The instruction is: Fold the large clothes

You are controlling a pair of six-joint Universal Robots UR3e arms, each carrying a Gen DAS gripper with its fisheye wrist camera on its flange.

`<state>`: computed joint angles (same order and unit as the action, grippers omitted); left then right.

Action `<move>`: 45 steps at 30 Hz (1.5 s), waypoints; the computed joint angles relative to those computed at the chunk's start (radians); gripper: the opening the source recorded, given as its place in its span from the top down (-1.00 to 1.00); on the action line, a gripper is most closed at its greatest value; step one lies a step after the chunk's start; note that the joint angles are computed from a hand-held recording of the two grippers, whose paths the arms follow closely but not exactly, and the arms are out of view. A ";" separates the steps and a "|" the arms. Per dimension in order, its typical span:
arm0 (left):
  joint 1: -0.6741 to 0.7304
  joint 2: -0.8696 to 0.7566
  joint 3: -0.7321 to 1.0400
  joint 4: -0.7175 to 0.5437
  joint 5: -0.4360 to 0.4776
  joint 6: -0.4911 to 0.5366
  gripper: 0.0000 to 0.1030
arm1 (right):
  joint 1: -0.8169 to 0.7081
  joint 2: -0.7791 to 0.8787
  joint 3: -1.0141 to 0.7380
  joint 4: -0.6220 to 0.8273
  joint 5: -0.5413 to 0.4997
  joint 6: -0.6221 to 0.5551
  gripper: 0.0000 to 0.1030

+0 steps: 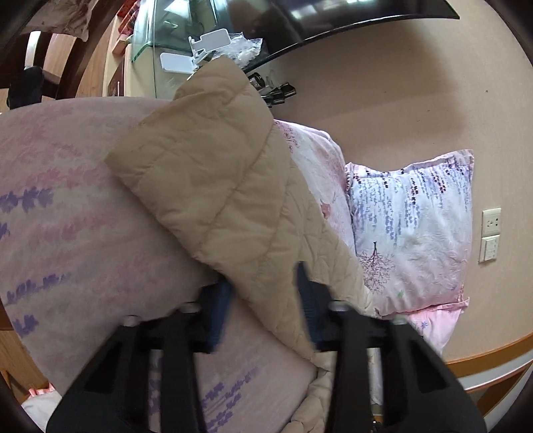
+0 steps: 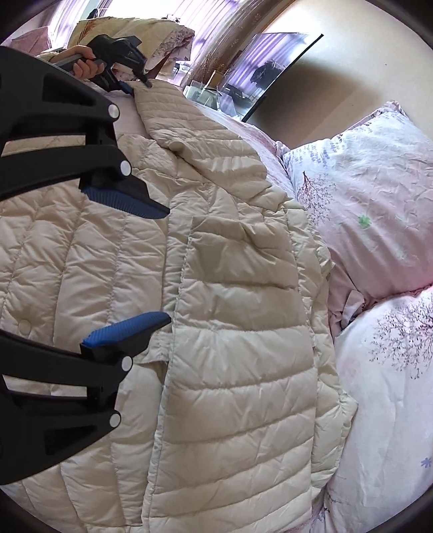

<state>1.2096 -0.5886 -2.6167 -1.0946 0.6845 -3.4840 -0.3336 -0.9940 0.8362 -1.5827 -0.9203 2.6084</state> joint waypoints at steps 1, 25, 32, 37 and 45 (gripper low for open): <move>-0.012 -0.027 0.003 0.038 0.006 -0.006 0.62 | -0.009 -0.003 0.001 0.006 0.005 -0.004 -0.14; -1.189 -1.184 1.108 0.797 0.464 -0.254 0.85 | -0.276 -0.129 0.138 -0.045 0.082 -0.098 -0.30; -1.411 -1.618 1.601 0.571 0.435 -0.193 0.85 | -0.311 -0.096 0.134 -0.080 0.058 -0.066 -0.30; -1.478 -1.812 1.871 0.418 0.471 -0.159 0.85 | -0.329 -0.076 0.136 -0.111 0.031 -0.044 -0.30; -1.494 -1.907 2.033 0.298 0.438 -0.120 0.75 | -0.327 -0.064 0.139 -0.148 0.018 -0.032 -0.30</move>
